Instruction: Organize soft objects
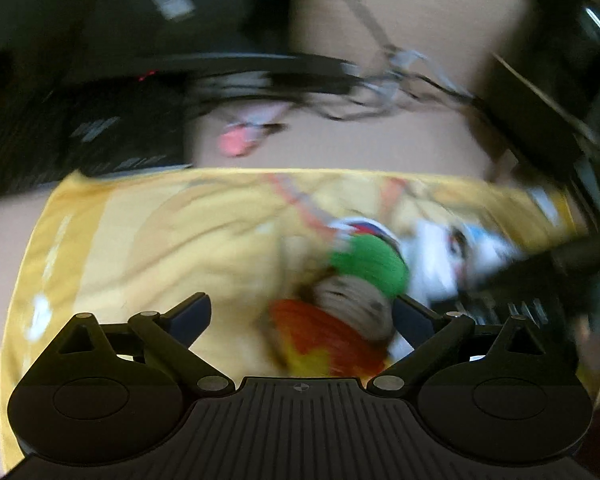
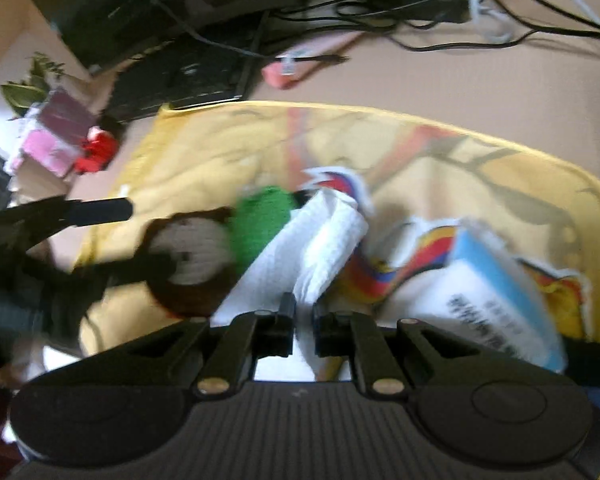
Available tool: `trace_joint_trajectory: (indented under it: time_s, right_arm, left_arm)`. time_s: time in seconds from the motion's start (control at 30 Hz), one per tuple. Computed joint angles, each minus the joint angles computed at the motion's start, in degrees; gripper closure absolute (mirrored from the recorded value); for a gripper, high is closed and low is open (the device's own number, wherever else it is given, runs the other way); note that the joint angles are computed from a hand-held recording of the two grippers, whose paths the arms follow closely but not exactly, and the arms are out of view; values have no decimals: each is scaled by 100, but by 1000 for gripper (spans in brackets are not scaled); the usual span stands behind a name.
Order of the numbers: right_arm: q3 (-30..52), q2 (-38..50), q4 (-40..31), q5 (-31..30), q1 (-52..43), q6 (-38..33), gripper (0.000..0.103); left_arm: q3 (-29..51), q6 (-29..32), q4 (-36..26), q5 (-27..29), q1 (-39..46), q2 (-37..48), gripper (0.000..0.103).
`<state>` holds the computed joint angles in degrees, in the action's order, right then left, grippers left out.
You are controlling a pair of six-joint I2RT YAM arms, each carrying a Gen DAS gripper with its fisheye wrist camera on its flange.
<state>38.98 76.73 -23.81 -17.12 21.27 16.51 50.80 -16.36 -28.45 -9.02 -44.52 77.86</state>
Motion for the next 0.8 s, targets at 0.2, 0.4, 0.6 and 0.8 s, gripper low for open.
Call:
trace_joint_trajectory:
  time_s: [0.2,0.4,0.6,0.8]
  right_arm:
    - [-81,-408,-150,-277,-521,-15,93]
    - [-208,-613,-104,-463,-888,78,93]
    - [-271,-639,36,-453,-803,128,93]
    - [-158,-685,2,-521,-833,148,93]
  left_arm:
    - [-553,2348,987,-928,-866,177,3]
    - [-819,3085,1447,-1247,-1047,478,3]
    - [-474,1866,1191,-229,-355,540,21]
    - [-141,-16,998,1288,653,773,23]
